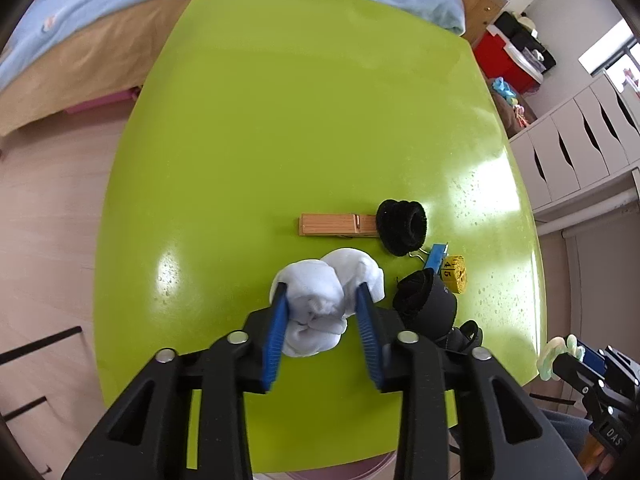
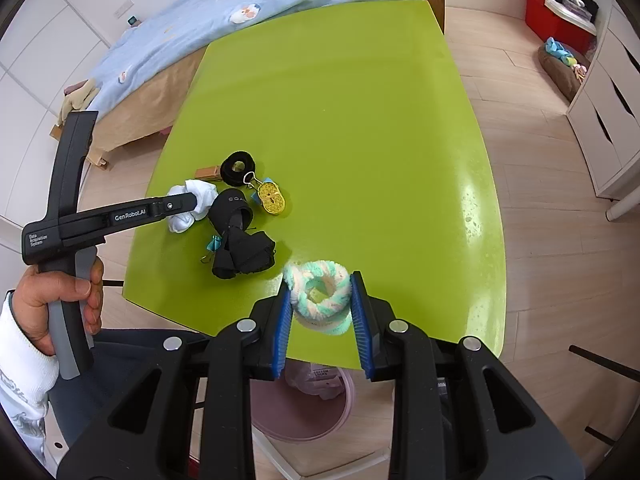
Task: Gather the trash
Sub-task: 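Grasp the white socks with the left tool while the right holds the scrunchie, then carry both items over the bin and open the right tool to drop the scrunchie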
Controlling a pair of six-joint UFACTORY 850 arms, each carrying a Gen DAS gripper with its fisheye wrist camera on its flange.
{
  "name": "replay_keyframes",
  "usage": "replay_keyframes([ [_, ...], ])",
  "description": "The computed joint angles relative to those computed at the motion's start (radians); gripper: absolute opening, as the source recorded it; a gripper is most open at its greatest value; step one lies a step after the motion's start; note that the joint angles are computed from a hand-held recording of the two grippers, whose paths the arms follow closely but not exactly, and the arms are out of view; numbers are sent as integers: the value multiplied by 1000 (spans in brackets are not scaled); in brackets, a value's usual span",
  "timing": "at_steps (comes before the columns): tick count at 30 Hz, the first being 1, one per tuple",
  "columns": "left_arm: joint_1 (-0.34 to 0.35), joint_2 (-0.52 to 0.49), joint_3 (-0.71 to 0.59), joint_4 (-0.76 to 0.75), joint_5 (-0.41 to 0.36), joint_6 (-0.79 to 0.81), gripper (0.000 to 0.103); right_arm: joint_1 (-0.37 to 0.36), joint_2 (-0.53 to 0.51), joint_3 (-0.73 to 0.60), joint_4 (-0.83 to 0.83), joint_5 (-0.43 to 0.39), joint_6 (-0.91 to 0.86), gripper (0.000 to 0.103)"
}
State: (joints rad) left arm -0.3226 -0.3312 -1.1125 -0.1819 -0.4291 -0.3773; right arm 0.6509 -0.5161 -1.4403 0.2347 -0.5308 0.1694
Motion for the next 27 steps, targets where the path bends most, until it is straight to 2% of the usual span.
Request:
replay_keyframes([
  [2, -12, 6, 1, 38, 12, -24, 19, 3, -1, -1, 1, 3, -1, 28],
  [5, -24, 32, 19, 90, 25, -46, 15, 8, 2, 3, 4, 12, -5, 28],
  [18, -105, 218, 159, 324, 84, -211, 14, 53, 91, 87, -30, 71, -13, 28],
  [27, -184, 348, 277, 464, 97, -363, 14, 104, 196, 211, -7, 111, -50, 28],
])
